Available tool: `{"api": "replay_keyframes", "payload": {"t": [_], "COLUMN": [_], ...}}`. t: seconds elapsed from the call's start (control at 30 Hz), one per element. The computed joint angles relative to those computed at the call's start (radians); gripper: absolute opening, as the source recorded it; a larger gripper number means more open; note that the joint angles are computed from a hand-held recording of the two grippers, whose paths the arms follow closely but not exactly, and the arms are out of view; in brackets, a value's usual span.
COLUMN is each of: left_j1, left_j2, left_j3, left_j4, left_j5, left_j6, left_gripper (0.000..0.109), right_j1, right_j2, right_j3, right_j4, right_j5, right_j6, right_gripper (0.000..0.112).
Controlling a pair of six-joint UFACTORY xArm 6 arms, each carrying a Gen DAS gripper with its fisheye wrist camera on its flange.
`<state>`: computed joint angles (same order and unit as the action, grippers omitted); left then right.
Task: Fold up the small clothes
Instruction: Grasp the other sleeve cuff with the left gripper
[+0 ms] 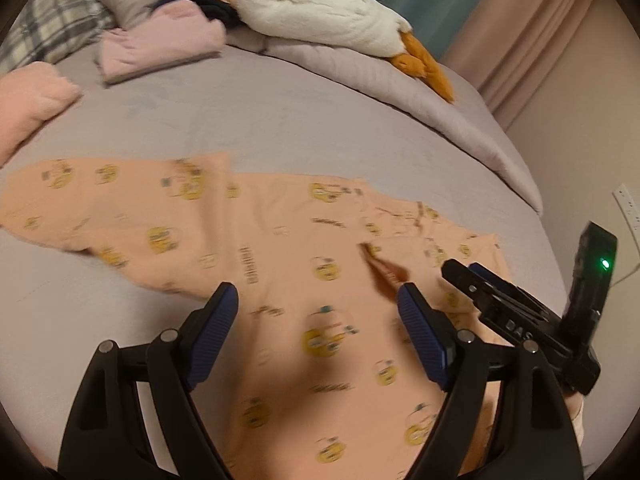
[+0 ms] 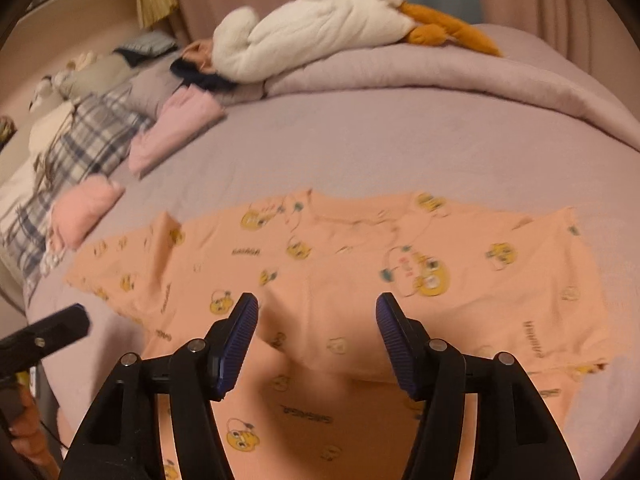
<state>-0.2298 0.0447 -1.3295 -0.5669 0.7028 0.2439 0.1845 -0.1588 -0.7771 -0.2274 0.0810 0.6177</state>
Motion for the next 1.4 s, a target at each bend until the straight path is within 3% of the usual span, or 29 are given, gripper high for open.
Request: {"api": "replay_keyframes", "payload": {"t": [0.1,0.37,0.47,0.57,0.6,0.63,1.1,1.4], "left_j1": [-0.023,-0.077,-0.076,-0.095,-0.101,-0.103,-0.060,-0.006], "left_j2": [0.069,0.270,0.338,0.361,0.361,0.365,0.276,0.325], "left_j3": [-0.075,-0.266,-0.332,-0.342,-0.340,-0.344,-0.313,-0.341], "left_j4": [-0.027,-0.065,-0.148,-0.099,-0.082,-0.069,-0.031,0.060], "left_j5": [0.033,0.141,0.219,0.175,0.160,0.155,-0.031,-0.036], "left_j6": [0.007,-0.006,0.020,-0.023,-0.030,-0.031,0.042,-0.031], "left_gripper": [0.083,0.079,0.066,0.036,0.017,0.007,0.004,0.004], "right_j1": [-0.057,-0.186,-0.215,-0.243,-0.246,-0.251,-0.271,-0.254], "right_j2": [-0.060,-0.213,-0.248,-0.270,-0.273,-0.276,-0.266,-0.230], "right_j3": [0.039,0.194,0.241,0.270,0.273,0.278,0.286,0.267], "right_j4": [-0.237,-0.376,-0.342,-0.375,-0.385,-0.391,-0.384,-0.345], "right_j5": [0.012,0.018,0.026,0.041,0.045,0.050,0.020,0.005], "right_j6": [0.235,0.454,0.461,0.514,0.527,0.539,0.539,0.506], "right_gripper": [0.065,0.066,0.066,0.066,0.066,0.066,0.066,0.066]}}
